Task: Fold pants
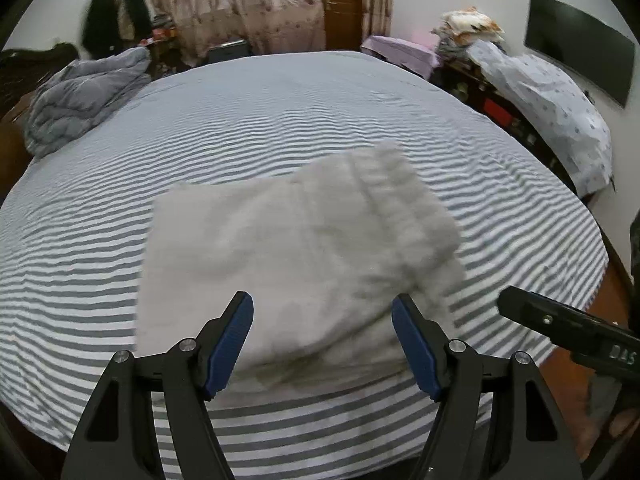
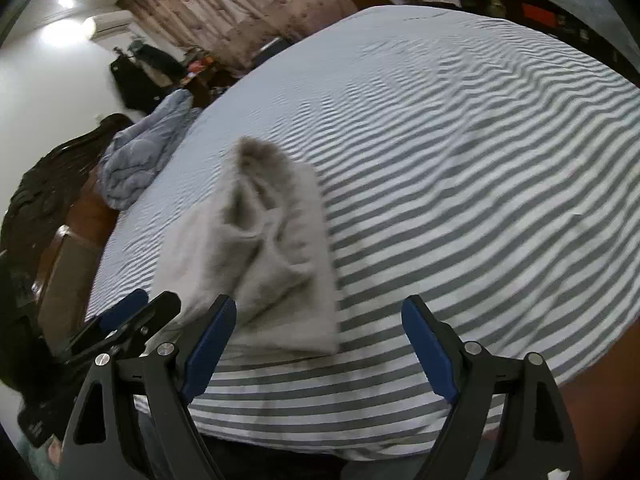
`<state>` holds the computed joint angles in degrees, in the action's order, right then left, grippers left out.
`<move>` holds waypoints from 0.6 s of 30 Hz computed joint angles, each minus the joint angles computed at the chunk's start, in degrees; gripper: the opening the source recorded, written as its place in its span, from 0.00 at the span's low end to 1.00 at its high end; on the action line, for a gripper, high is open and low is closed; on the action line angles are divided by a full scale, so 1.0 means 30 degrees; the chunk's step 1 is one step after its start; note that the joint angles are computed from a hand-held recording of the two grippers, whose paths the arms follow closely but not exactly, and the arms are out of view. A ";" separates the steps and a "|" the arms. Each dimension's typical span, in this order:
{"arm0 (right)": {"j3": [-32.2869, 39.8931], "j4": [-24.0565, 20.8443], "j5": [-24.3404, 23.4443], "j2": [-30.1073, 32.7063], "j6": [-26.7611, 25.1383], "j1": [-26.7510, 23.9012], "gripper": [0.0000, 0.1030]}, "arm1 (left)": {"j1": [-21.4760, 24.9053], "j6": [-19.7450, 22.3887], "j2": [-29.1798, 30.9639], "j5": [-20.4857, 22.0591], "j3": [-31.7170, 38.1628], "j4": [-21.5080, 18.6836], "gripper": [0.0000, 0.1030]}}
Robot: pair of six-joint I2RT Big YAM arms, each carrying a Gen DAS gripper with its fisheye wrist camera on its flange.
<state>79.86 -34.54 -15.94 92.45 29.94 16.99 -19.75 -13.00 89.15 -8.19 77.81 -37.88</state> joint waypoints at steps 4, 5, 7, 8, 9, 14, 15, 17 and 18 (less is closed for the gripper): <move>0.0562 0.0236 -0.1087 0.0321 -0.0218 0.0497 0.80 | 0.1419 -0.0141 -0.0786 0.0273 -0.0985 0.0385 0.70; 0.0775 0.0255 -0.1386 0.0490 -0.0174 0.0591 0.80 | 0.1719 -0.0185 -0.0877 0.0344 -0.1141 0.0413 0.70; 0.1170 0.0294 -0.1894 0.0857 0.0053 0.0701 0.80 | 0.2499 -0.0284 -0.1077 0.0480 -0.1560 0.0573 0.70; 0.1403 0.0378 -0.2215 0.1108 0.0283 0.0733 0.79 | 0.2793 -0.0337 -0.1127 0.0591 -0.1727 0.0635 0.70; 0.1570 0.0523 -0.2460 0.1307 0.0513 0.0764 0.78 | 0.3088 -0.0454 -0.1166 0.0671 -0.1923 0.0690 0.70; 0.2645 0.0412 -0.2758 0.2360 0.1601 0.0981 0.71 | 0.4289 -0.0760 -0.1055 0.0904 -0.2475 0.0875 0.70; 0.2862 0.0028 -0.2526 0.2493 0.1565 0.1070 0.71 | 0.4495 -0.0801 -0.1021 0.1026 -0.2569 0.0920 0.70; 0.2766 -0.0056 -0.2723 0.2455 0.1469 0.1136 0.70 | 0.4873 -0.0913 -0.0979 0.1353 -0.2777 0.0987 0.70; 0.2735 -0.0248 -0.2743 0.2427 0.1244 0.1201 0.70 | 0.4989 -0.0973 -0.0883 0.1560 -0.2792 0.1041 0.70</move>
<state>88.07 -35.29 -24.17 99.73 33.67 20.59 -4.78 -15.92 86.50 -3.51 69.43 -34.76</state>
